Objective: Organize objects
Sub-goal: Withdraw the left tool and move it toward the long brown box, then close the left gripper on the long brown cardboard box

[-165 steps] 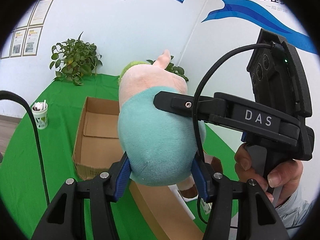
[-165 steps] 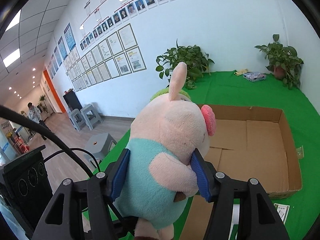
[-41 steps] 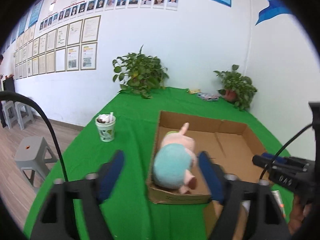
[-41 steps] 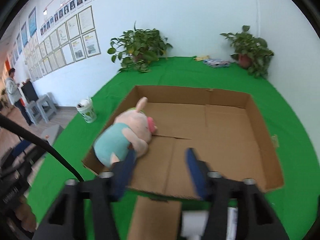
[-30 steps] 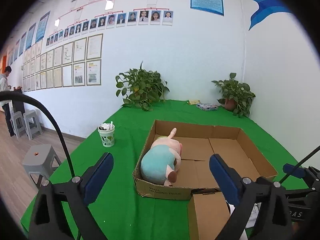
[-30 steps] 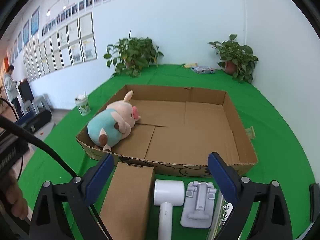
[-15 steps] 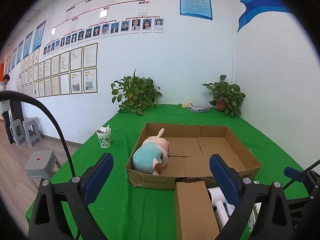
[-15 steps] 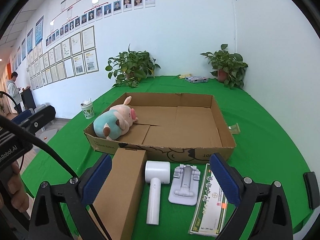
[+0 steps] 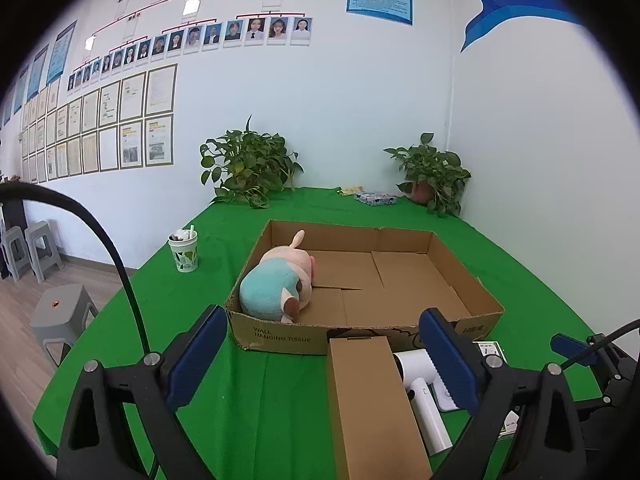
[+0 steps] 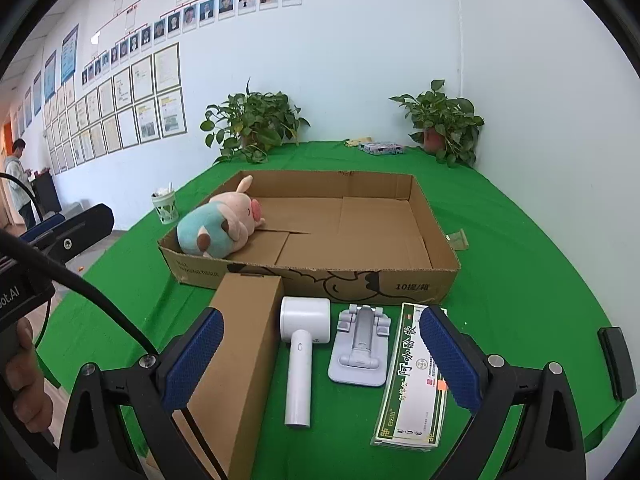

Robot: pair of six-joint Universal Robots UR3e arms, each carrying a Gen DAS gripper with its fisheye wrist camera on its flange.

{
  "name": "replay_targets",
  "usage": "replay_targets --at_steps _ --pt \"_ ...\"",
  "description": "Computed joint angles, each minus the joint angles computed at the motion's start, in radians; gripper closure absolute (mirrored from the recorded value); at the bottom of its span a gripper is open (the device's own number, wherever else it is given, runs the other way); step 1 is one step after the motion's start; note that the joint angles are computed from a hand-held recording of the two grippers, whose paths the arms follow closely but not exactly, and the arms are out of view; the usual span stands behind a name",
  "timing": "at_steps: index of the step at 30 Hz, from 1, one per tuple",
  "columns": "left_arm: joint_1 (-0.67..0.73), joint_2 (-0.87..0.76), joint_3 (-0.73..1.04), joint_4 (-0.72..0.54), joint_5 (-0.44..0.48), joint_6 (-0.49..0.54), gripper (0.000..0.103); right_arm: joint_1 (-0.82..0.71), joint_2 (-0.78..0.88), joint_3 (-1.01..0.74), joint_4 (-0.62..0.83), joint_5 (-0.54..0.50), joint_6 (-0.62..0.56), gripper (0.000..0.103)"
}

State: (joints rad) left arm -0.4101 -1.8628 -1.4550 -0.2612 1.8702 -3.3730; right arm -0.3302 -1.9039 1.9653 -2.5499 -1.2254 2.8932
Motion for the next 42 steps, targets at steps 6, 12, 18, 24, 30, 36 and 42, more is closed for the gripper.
replay_targets --at_steps 6,12,18,24,30,36,42 --pt "0.049 0.020 -0.045 -0.017 -0.091 -0.013 0.006 0.016 0.023 0.011 0.012 0.000 -0.021 0.004" --pt "0.166 0.106 -0.162 -0.032 -0.256 -0.023 0.007 -0.031 -0.031 -0.027 0.409 0.259 -0.193 0.004" --pt "0.265 0.125 -0.193 -0.178 -0.433 0.021 0.007 0.213 0.043 0.095 0.152 0.032 -0.130 0.004" --pt "0.296 -0.017 -0.152 -0.262 -0.695 0.028 0.013 0.250 0.097 0.164 0.081 -0.012 -0.092 0.004" --pt "0.292 -0.109 -0.102 -0.316 -0.795 0.035 0.023 0.269 0.117 0.150 0.108 -0.012 -0.116 0.003" --pt "0.265 -0.128 -0.068 -0.413 -0.847 0.100 0.032 0.302 0.150 0.164 0.030 -0.058 -0.102 0.008" --pt "0.226 -0.067 -0.123 -0.450 -0.847 0.098 0.034 0.232 0.064 0.198 0.128 0.007 -0.178 0.009"
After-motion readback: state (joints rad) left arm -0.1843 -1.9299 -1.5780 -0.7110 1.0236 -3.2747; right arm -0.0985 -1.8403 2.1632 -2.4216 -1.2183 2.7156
